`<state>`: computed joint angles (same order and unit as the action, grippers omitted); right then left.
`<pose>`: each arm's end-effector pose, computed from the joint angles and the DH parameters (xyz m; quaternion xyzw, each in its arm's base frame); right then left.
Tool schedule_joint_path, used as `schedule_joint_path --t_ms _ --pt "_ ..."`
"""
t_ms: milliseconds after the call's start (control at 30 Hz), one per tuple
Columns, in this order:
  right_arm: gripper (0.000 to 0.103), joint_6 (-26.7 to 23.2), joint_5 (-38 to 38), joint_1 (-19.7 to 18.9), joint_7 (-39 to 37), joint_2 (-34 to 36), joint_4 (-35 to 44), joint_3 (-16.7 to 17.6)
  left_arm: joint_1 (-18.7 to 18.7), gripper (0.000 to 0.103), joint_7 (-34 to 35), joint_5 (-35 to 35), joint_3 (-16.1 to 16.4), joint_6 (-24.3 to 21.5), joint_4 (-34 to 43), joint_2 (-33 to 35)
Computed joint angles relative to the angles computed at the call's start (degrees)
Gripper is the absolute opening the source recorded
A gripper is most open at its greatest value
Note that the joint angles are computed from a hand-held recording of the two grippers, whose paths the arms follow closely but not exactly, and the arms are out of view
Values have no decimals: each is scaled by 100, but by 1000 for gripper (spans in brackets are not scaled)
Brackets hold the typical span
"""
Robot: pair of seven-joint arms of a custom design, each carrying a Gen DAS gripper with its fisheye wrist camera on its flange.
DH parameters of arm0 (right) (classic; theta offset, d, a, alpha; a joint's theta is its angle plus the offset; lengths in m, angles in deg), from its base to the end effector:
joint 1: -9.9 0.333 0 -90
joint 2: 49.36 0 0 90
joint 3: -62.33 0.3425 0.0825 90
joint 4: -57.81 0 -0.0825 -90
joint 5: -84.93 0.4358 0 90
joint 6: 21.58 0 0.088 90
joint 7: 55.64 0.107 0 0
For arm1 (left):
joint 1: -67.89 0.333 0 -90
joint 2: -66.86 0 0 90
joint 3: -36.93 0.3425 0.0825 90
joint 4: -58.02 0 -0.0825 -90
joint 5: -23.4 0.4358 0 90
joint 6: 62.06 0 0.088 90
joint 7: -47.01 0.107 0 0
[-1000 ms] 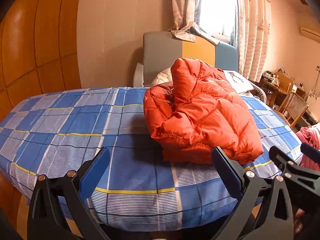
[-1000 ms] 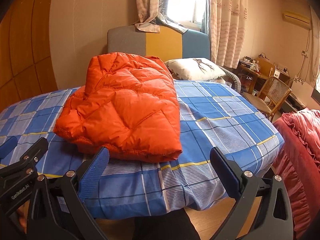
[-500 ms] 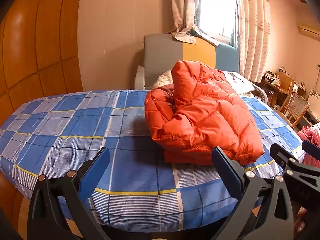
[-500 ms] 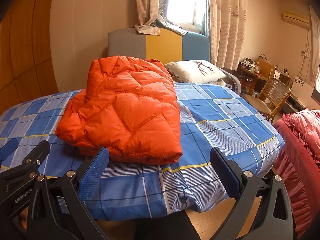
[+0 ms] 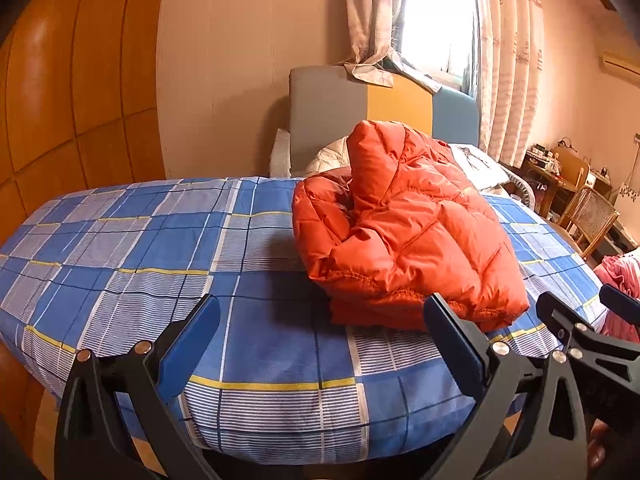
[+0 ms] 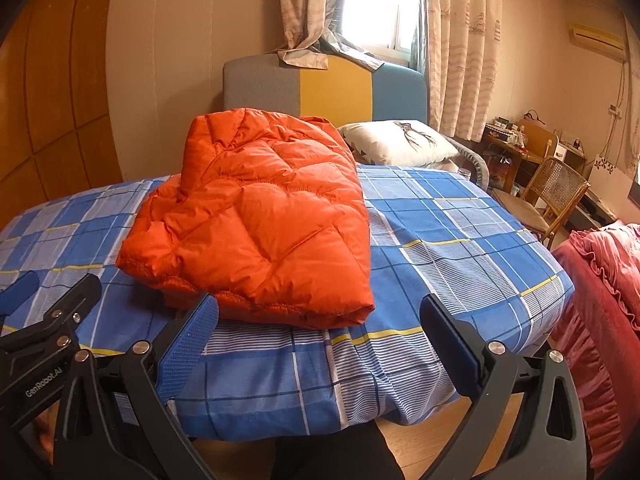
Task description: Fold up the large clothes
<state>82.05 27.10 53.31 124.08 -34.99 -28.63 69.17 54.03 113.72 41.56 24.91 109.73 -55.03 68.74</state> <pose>0.5146 0.4931 0.5783 -0.4669 0.7551 -0.4070 0.2150 0.5845 -0.3065 0.5763 -0.5098 0.7142 -0.4094 0.2498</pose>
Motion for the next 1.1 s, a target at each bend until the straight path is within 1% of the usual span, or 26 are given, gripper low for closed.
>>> schedule_joint_path --t_ms 33,100,367,533,600,867,933,1000,1100 --pt "100 -11 -12 5 -3 1 -1 0 3 101 74 -75 -12 10 -2 -2" --pt "100 0 -34 8 18 -11 -24 -1 -3 101 2 39 3 56 -14 -23" --pt "100 -5 -64 7 57 -39 -70 15 6 101 6 67 -11 96 -28 -60" --pt "100 -2 -53 1 39 -35 -62 24 14 101 179 -94 -37 129 -49 -77" --pt "100 -5 -52 0 31 -38 -64 23 14 101 91 20 -26 141 -53 -86" --pt "100 12 -29 -10 29 -43 -70 24 13 101 381 -257 -56 115 -56 -83" --pt "100 28 -21 -15 28 -42 -70 25 11 101 352 -238 -51 108 -48 -77" --pt "100 16 -20 -10 14 -35 -63 27 11 101 499 -403 -64 86 -46 -70" --pt "100 30 -8 -16 34 -53 -85 26 4 101 287 -158 -27 84 -40 -59"
